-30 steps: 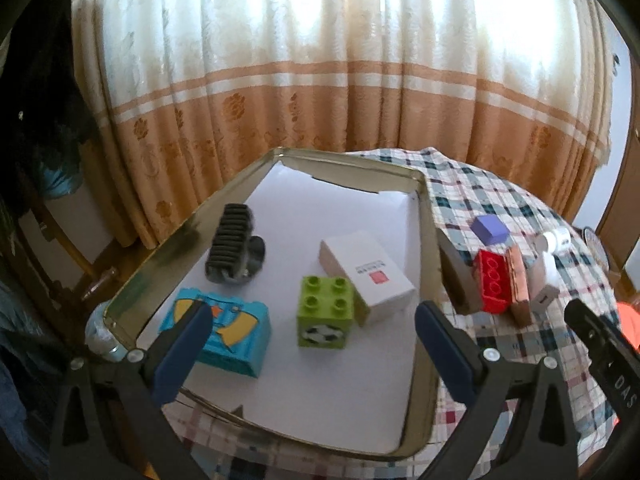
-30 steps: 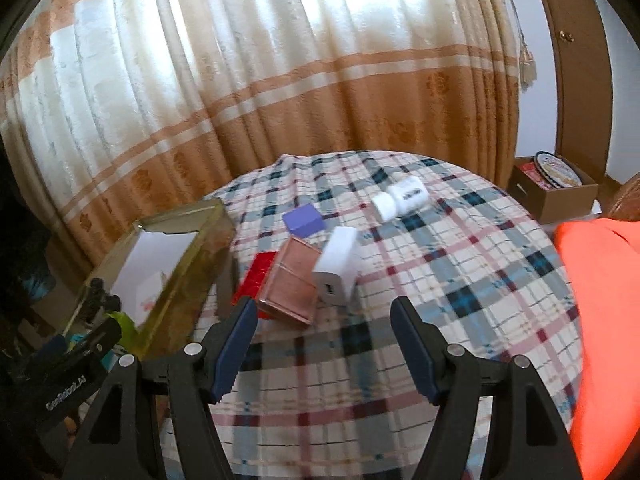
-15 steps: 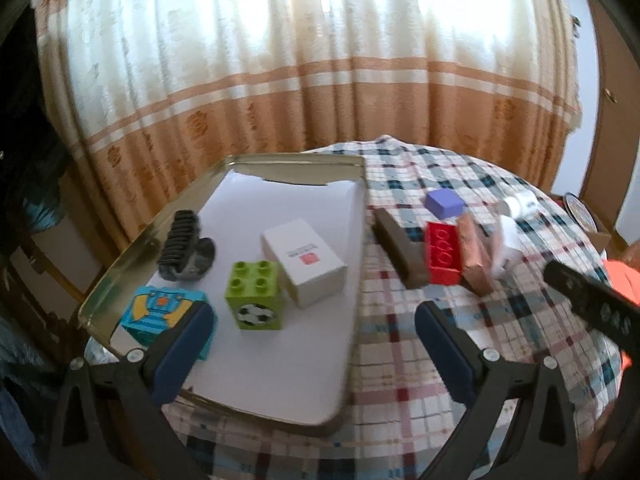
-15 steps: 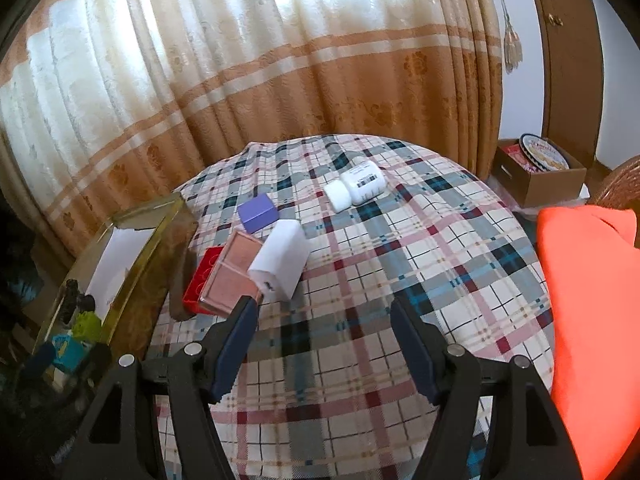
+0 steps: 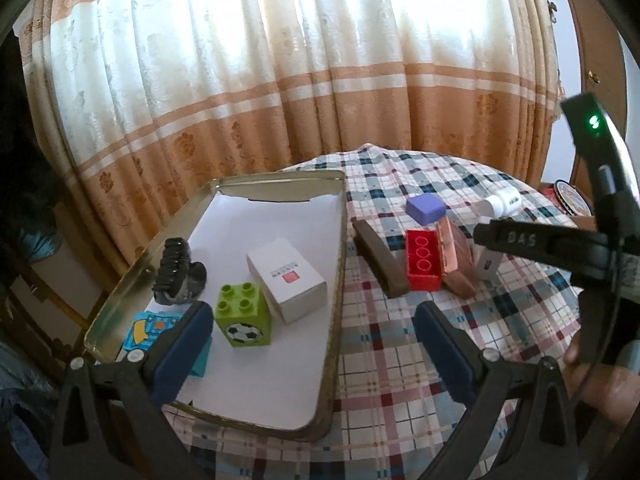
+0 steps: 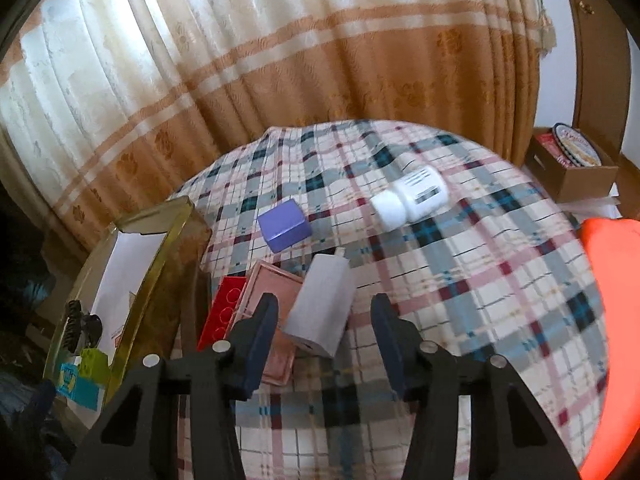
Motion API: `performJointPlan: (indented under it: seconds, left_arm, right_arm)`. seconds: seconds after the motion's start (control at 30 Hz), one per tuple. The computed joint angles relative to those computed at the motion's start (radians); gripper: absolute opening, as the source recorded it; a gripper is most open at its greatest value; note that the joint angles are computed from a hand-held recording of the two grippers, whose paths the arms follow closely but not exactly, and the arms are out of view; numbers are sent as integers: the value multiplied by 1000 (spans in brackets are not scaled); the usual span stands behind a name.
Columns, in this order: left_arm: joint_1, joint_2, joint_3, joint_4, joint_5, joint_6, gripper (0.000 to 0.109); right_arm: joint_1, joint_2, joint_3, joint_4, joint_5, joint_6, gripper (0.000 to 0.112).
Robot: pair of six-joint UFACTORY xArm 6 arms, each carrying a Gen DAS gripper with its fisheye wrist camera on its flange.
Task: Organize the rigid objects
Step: 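Move both grippers back toward the remaining objects on the table, then grasp and lift the white charger with the right gripper while the left reaches the copper plate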
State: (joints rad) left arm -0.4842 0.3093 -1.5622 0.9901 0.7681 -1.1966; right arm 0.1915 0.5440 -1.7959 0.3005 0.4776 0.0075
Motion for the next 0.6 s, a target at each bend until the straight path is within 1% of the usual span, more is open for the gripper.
performJointPlan:
  seconds: [0.07,0.1,0.13,0.17,0.2,0.23,0.27,0.37,0.5,0.57,0.6]
  left_arm:
    - [3,2,-5,-5,-4,0,101]
    - [4,3,-7,-7,-7,3,101]
    - [5,4,-9,-12,-14,9,100]
    - [6,7,-11,-17,-24,19,100]
    - [6,10,-15,-20,-28,27,100]
    - [5,11,-17,-21,-31,31,99]
    - [6,15,-22,-26,-35,39,99]
    - [6,31,-47,-49,-49,67,97]
    - [3,57,-85,-78,-66,110,96]
    - [-2,78,-113,-87,-71,135,88]
    - [-5,91,-131,-104,-74,159,85]
  right_arm:
    - [1,30,-43,-11,30,14,51]
    - [0,48,-71,-13,54,22,48]
    - [-3,68,-100,-11,83,29,41]
    - [-6,84,-125,2,108,26,37]
    - [-8,91,-133,4,114,28,36]
    - [-11,98,-141,11,119,19,32]
    - [-14,99,-140,20,122,7,25]
    - [-30,94,-129,108,133,-63,25]
    - [-44,64,-84,134,124,-101,25]
    - [-54,41,-49,144,115,-108,25]
    - [-60,29,-31,144,109,-108,25]
